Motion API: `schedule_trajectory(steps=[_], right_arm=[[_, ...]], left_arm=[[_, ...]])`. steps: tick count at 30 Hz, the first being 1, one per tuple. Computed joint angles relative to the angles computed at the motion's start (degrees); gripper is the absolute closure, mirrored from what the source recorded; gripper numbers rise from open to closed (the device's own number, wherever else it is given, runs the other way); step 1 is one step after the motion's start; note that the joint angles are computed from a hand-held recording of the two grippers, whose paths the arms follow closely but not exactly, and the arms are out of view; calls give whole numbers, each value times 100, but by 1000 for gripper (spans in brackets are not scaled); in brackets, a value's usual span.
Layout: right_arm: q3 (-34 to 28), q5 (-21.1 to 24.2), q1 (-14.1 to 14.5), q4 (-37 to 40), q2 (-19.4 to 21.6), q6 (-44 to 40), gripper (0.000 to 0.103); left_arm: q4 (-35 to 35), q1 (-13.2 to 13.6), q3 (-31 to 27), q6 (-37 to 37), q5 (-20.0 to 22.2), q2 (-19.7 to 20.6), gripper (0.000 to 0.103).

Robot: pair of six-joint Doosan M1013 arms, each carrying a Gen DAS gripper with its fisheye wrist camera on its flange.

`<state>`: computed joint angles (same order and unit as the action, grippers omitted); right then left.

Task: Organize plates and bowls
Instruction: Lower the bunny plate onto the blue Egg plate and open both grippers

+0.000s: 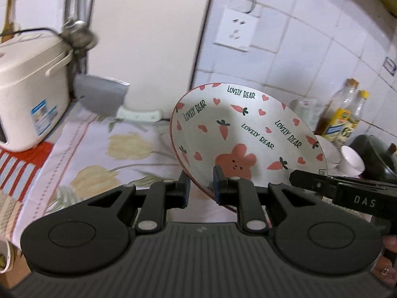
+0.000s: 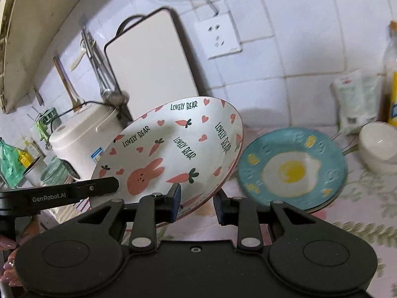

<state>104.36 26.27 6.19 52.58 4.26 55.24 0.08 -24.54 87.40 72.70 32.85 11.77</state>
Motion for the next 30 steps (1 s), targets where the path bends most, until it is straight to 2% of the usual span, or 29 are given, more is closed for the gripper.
schedule_trajectory(steps=[4, 8, 19, 30], right_arm=[[-5, 38, -224, -88, -74, -36, 70], [3, -5, -408, -18, -1, -320, 70], [-75, 82, -692, -809, 282, 420, 70], [-279, 317, -724, -1377, 634, 1052, 69]], left_arm=[[-263, -114, -164, 237, -72, 134, 86], [286, -326, -235, -256, -294, 301, 86], [-466, -390, -674, 25, -13, 932, 86], [-423, -399, -1080, -193, 491, 1409, 85]])
